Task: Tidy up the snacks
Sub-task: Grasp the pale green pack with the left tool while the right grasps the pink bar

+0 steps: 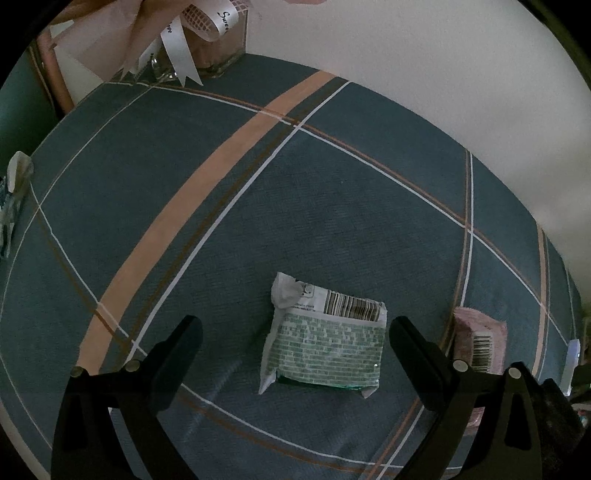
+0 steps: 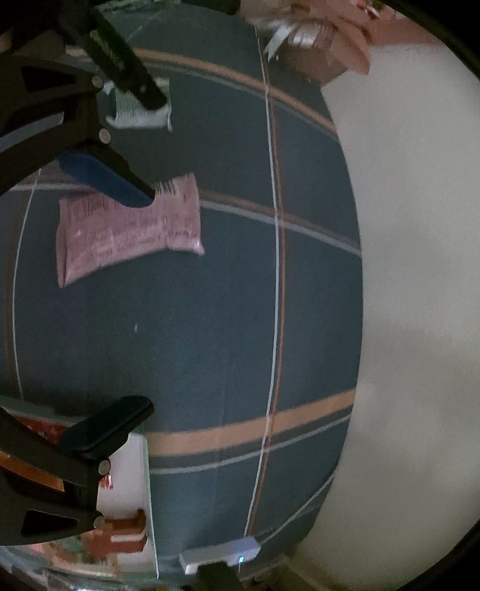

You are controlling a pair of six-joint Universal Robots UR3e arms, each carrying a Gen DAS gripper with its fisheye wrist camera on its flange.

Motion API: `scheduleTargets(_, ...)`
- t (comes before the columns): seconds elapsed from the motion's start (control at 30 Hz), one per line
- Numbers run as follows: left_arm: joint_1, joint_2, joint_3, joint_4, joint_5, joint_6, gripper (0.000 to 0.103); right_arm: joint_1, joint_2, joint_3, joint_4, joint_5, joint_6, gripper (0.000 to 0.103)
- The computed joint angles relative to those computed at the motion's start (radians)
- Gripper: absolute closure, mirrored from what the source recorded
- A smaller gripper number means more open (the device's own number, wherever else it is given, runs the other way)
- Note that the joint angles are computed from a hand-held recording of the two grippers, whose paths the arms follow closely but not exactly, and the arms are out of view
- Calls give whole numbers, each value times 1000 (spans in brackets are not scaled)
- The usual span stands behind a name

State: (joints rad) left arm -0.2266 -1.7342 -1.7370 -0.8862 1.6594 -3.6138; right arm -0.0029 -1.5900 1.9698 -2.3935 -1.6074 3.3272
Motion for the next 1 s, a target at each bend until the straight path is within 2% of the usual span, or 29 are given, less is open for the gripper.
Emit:
scheduleTargets(0.17,9,0,-12,10,-17,9,2,48,42,20,-62,26,-16,0)
scheduleTargets(0.33,11,-15,-16,27,-25,13,2,119,98,23,-114,-25,-5,1)
scheduleTargets(0.5,6,-34,-18,46,-33,22,2,153,122,49,-178,-59,-25,7)
scheduleTargets(0.6,-4,-43,-16,61,-33,26,3,167,130,56,-196,-71,-23,15)
scheduleTargets(0.7,-18,-57,-2,60,-34,23,11,165,124,74,-213,-69,-23,25)
scheduleTargets(0.87,-39,-81,27,51,-23,20,32,137,95,105,-226,-18,-31,50)
scheduleTargets(1.0,-42,-88,33,60,-27,19,38,136,84,111,-229,-5,-27,55)
